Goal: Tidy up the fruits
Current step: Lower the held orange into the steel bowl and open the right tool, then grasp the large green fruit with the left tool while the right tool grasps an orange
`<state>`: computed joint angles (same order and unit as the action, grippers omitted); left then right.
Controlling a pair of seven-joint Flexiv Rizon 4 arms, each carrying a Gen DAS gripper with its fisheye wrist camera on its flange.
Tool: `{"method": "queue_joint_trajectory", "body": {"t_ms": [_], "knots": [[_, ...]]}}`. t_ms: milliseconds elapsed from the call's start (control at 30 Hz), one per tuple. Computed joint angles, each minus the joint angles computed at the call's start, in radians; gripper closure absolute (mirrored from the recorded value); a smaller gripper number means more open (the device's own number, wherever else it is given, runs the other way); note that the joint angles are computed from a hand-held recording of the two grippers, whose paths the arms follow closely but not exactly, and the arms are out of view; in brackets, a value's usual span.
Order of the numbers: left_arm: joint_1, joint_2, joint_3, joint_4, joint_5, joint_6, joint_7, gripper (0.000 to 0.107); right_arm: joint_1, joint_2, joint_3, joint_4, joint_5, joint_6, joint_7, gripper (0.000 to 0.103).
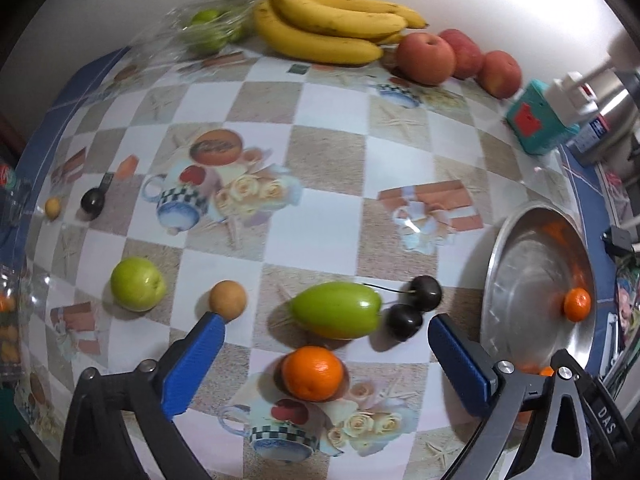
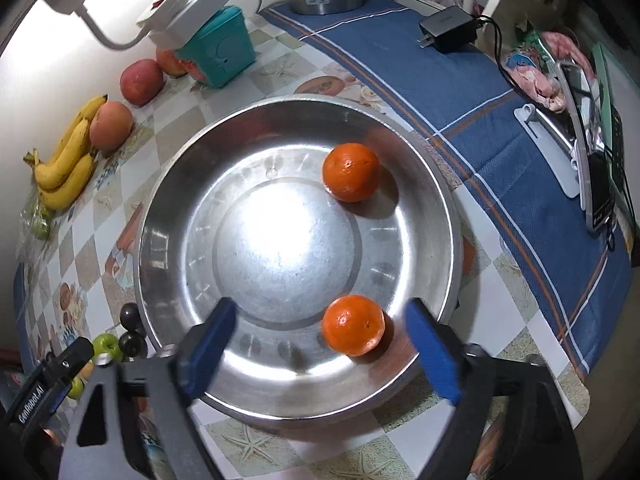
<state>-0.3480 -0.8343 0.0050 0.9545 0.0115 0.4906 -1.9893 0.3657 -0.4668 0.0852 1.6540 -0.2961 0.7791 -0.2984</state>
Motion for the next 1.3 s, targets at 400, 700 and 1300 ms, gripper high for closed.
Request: {"method": "queue_joint_trajectory", "body": {"t_ms": [400, 700, 1300], "knots": [[-0.005, 0.042, 0.039, 0.07, 0.086, 0.057, -0.017, 0.004, 0.02, 0.004, -0.013, 0.007, -0.06, -0.019, -0.01, 0.002], [0.024, 0.117, 0.057, 0.18, 0.106, 0.146, -0.05, 0.004, 0.03, 0.008, -0.013, 0.017, -0.102, 0.052, -0.002, 0.003], [0.112, 0.237, 0.061, 0.391, 0.069, 0.278, -0.144, 0.004, 0.085, -0.1, 0.065, -0.147, 0.039, 0.126, -0.251, 0.002]]}}
